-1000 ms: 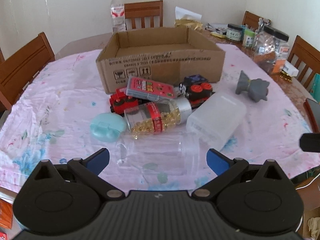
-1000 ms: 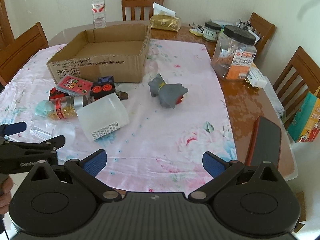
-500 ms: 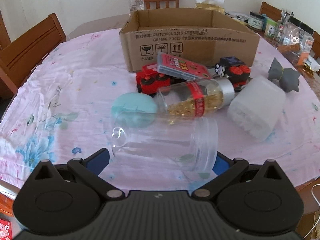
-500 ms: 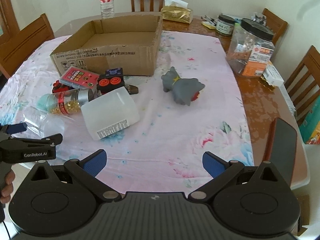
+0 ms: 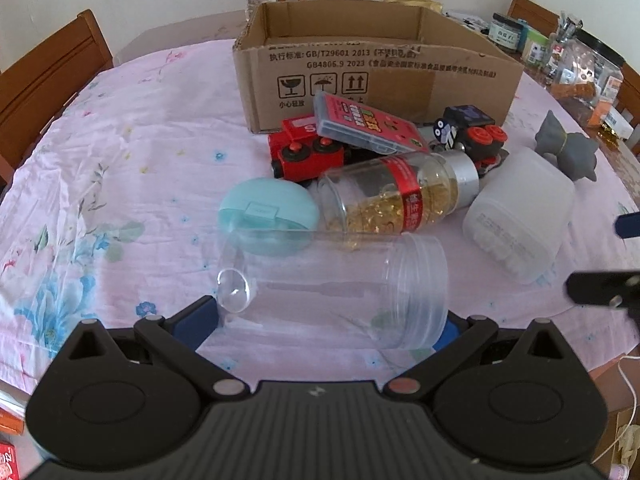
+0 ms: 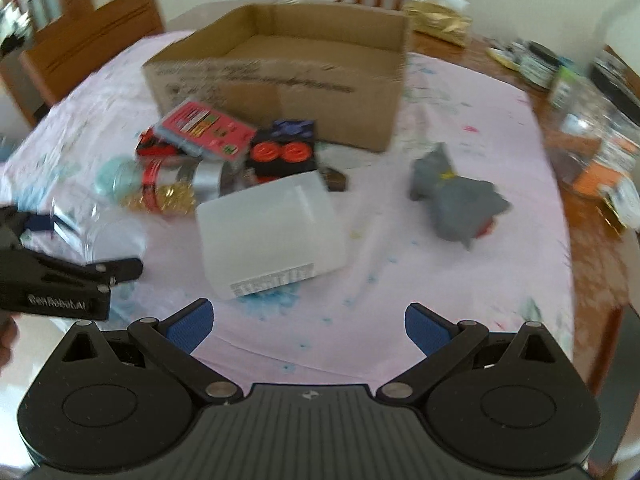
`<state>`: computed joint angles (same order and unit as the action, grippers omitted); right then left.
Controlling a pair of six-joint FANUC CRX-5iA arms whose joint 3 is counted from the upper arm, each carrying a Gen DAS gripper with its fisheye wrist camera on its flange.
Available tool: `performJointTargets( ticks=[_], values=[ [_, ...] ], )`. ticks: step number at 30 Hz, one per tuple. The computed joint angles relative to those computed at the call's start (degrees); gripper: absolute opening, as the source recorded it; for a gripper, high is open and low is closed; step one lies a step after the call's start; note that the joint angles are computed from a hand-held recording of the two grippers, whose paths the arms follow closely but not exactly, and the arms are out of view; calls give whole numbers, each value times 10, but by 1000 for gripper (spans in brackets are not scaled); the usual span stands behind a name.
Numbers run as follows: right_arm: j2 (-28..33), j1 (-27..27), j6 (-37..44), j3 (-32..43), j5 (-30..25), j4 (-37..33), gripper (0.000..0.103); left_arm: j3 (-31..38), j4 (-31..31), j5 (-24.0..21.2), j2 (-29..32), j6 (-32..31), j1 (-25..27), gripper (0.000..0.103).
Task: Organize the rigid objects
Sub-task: 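Grasp the clear plastic jar with the left tool while the right tool grasps the white container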
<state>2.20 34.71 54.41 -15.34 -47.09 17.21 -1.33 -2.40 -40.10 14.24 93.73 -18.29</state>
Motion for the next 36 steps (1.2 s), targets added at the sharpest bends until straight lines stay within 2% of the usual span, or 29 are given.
performJointTargets(
  ticks=[4, 8, 13, 19, 22, 25, 31, 34, 36],
  values=[
    [8, -3, 65, 1, 19, -27, 103, 3, -18, -5, -2, 29, -6, 103],
    [21, -24, 148, 20, 18, -87, 103, 3, -43, -5, -7, 68, -14, 103],
    [11, -31, 216, -3, 60, -94, 103, 24, -82, -29, -4, 110, -28, 102],
    [14, -36, 240, 1, 67, -105, 103, 29, -100, -17, -6, 129, -36, 102],
    [29, -41, 259, 32, 31, -121, 103, 30, -96, -6, -5, 119, -35, 102],
    [28, -43, 258, 35, 51, -119, 103, 33, -96, -8, -4, 113, -35, 100],
    [58, -37, 262, 69, 53, -103, 103, 30, -82, -6, -7, 110, -29, 100],
    [71, -34, 261, 82, 49, -95, 103, 32, -82, -10, -7, 110, -28, 93],
    [77, -34, 262, 90, 44, -95, 103, 32, -75, -11, -6, 107, -25, 93]
  ],
)
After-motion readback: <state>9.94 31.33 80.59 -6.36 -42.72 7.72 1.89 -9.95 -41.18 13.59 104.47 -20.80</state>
